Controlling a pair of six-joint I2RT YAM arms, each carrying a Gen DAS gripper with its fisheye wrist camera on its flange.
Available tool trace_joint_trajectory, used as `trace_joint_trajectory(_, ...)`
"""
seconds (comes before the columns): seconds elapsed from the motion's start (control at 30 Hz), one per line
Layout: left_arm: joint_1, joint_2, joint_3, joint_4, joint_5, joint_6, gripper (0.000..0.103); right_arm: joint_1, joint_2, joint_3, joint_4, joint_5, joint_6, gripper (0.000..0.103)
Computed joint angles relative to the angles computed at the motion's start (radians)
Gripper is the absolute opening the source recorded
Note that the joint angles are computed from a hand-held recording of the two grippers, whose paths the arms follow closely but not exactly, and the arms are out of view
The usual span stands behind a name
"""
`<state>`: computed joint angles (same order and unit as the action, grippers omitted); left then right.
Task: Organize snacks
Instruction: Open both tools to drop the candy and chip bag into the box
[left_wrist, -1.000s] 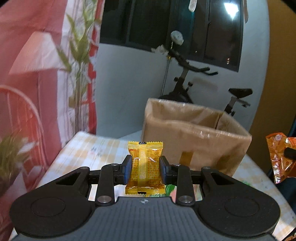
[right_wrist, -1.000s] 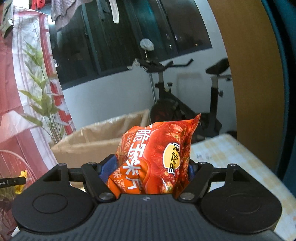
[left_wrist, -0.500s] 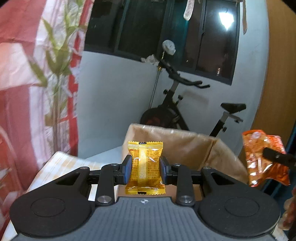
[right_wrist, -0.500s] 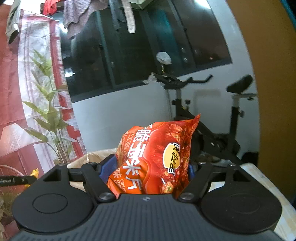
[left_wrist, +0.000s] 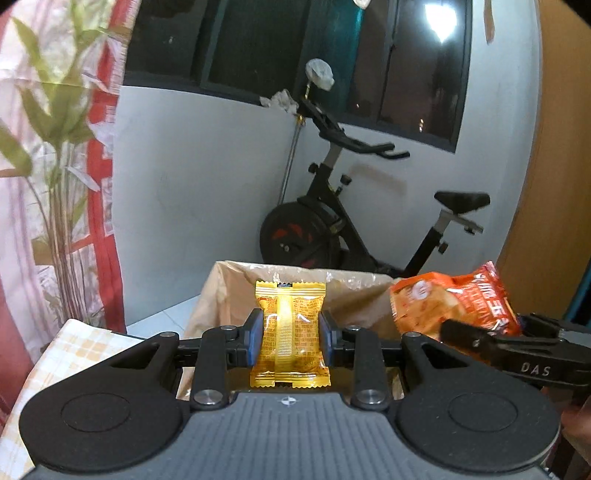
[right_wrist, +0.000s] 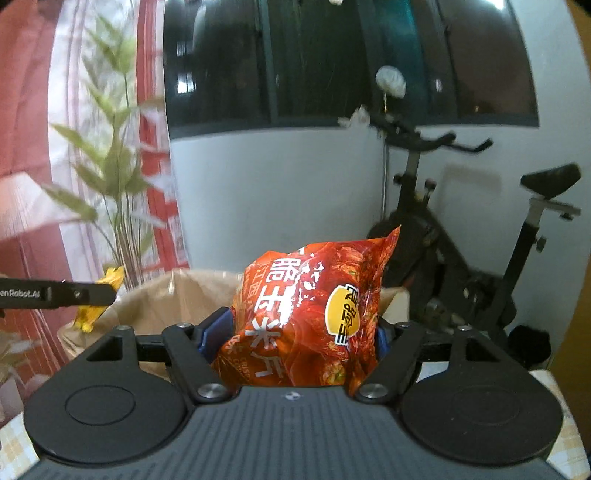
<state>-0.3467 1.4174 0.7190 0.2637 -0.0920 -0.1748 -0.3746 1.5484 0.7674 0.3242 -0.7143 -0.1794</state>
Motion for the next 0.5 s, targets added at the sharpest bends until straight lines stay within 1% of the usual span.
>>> trace_joint_trajectory(0.1,0.006,0.057,0.04,-0.01,0.012,0.004,0.037,0.036,0.035,0.056,-0.102,0.05,-0.041,0.077)
trace_joint_trajectory(0.13,0.013,0.07,0.053,-0.023,0.016,-0.001,0.048,0.043,0.042,0.074,-0.141,0.063,-0.056,0.079)
trace_joint_trajectory(0.17,0.017,0.08,0.058,-0.027,0.015,-0.013,0.062,0.05,0.049,0.09,-0.178,0.077,-0.067,0.079)
trace_joint_trajectory(0.23,0.03,0.073,0.051,-0.033,0.016,-0.043,0.07,0.056,0.058,0.119,-0.25,0.096,-0.083,0.085)
trace_joint_trajectory(0.3,0.038,0.042,0.039,-0.064,0.02,-0.055,0.07,0.047,0.05,0.131,-0.3,0.085,-0.076,0.088)
trace_joint_trajectory(0.33,0.041,0.016,0.027,-0.079,0.022,-0.058,0.07,0.037,0.037,0.125,-0.309,0.075,-0.07,0.088)
trace_joint_trajectory(0.5,0.067,-0.168,-0.046,-0.172,0.032,-0.041,0.07,-0.03,-0.098,0.05,-0.334,0.011,-0.052,0.088)
